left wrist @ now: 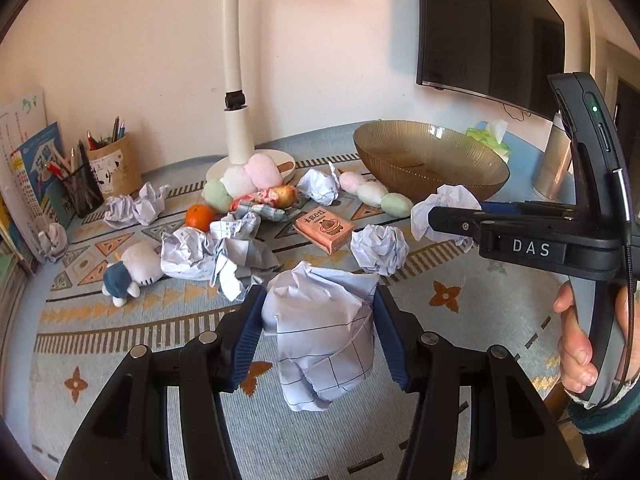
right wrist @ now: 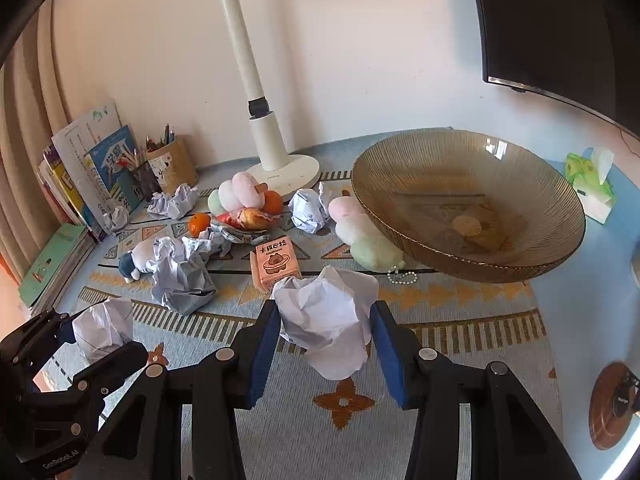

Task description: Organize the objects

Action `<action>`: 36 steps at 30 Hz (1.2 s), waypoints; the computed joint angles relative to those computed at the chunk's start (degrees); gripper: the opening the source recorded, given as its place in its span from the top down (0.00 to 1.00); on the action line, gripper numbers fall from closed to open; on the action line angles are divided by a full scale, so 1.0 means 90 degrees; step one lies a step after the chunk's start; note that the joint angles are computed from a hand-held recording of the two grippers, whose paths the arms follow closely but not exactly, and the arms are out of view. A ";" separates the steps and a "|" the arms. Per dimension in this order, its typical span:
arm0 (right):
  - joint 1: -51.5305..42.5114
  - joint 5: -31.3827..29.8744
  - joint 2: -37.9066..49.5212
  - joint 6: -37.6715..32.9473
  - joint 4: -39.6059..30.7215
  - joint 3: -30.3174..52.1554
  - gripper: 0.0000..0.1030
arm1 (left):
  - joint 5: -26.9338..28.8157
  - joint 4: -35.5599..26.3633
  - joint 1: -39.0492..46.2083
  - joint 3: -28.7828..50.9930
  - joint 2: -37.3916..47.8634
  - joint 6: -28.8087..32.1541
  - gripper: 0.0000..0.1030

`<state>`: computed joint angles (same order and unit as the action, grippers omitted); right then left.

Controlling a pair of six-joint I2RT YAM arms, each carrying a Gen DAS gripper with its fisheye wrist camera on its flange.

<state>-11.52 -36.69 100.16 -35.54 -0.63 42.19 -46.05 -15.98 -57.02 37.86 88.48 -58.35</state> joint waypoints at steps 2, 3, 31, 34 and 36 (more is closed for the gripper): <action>-0.0180 -0.0116 0.0041 -0.0018 -0.0020 0.0078 0.56 | -0.0010 0.0068 0.0117 0.0194 0.0041 0.0349 0.50; -0.0283 -0.0191 0.0026 0.0015 -0.0055 0.0154 0.56 | -0.0011 0.0075 0.0187 0.0322 0.0083 0.0515 0.50; -0.0603 0.0607 0.1350 0.1981 0.0287 0.2651 0.32 | 0.0766 0.2055 0.2243 0.3168 0.2053 0.4041 0.01; -0.0592 0.0159 0.0854 0.1749 0.0222 0.2190 0.30 | 0.0307 0.2076 0.2058 0.2019 0.0938 0.3766 0.01; -0.0546 -0.0259 0.0446 0.1612 0.0115 0.1852 0.25 | -0.0137 0.1818 0.1893 0.1220 -0.0028 0.3310 0.01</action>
<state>-16.43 -39.03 104.18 -21.04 0.41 58.87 -47.28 0.38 -39.99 48.83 88.22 -28.56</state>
